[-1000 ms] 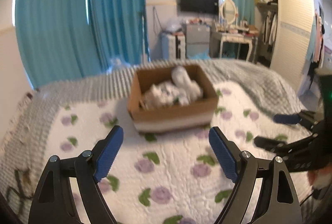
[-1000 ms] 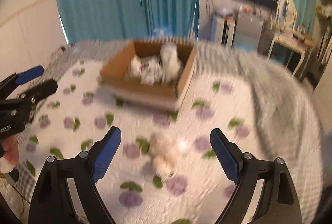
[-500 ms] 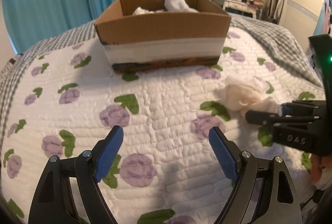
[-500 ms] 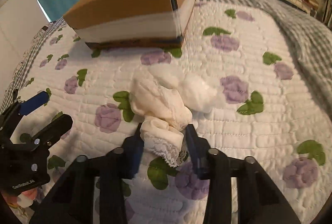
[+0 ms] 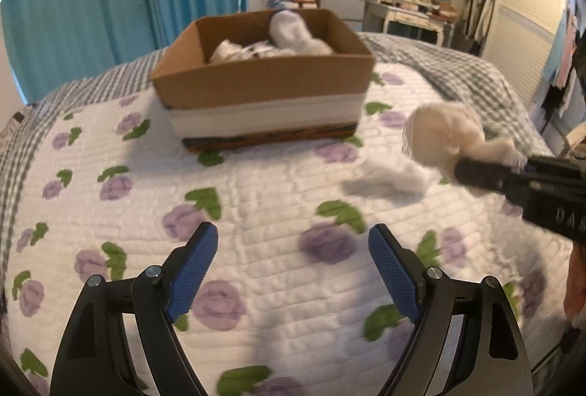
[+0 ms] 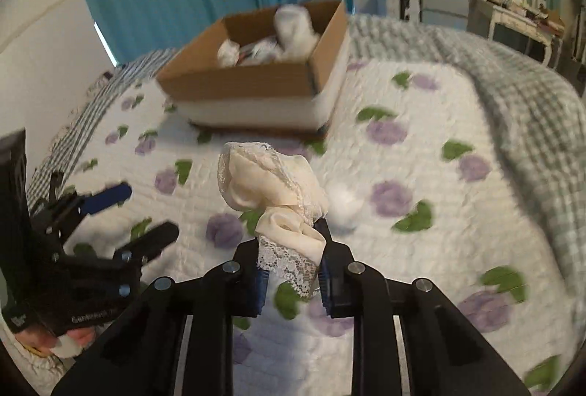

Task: Organize soft objects
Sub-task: 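Grasp the cream lace cloth with the right gripper while the left grasps white cotton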

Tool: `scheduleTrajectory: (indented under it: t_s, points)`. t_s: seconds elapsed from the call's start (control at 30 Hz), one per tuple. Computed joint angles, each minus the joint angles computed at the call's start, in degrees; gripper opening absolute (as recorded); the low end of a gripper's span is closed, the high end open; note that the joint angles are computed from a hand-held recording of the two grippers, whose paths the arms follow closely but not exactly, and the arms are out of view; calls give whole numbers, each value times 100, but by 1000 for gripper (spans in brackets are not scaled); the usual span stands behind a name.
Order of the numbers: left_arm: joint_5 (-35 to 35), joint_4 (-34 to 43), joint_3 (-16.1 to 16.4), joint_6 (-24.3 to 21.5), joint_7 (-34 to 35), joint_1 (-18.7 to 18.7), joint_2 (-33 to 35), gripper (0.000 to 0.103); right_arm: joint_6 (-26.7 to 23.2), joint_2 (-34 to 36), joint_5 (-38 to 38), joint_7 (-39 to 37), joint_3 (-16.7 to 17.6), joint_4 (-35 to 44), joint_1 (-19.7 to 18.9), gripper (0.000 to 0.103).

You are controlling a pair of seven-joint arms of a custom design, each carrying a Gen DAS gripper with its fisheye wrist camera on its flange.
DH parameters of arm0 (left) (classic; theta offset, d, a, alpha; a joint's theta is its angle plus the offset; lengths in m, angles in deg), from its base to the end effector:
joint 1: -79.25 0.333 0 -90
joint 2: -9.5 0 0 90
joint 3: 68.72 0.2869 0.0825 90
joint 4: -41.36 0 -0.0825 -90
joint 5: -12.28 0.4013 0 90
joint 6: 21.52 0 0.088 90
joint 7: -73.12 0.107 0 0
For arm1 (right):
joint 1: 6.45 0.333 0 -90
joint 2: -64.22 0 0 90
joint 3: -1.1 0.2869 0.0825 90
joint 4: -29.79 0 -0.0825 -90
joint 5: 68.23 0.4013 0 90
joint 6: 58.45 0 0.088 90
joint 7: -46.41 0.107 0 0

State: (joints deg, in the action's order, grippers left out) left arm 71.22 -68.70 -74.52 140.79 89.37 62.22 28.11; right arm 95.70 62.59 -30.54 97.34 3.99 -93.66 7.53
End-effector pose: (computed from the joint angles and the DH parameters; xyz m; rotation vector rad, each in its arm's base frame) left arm 0.5851 -0.2902 0.3349 -1.7877 1.7862 -0.7435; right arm 0.5673 0.1514 0.4315 -2.0940 1.2987 -0.2584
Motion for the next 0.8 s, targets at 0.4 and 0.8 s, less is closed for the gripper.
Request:
scheduleTrajectory:
  t_s: [0.4, 0.8]
  points:
    - [-1779, 1870, -393, -510, 1322, -237, 1528, 86, 16, 706, -613, 405, -224, 753, -400, 22]
    - [-2653, 3755, -220, -1066, 2114, -559, 2900, 83, -470, 1694, -907, 661, -219, 1778, -573, 22]
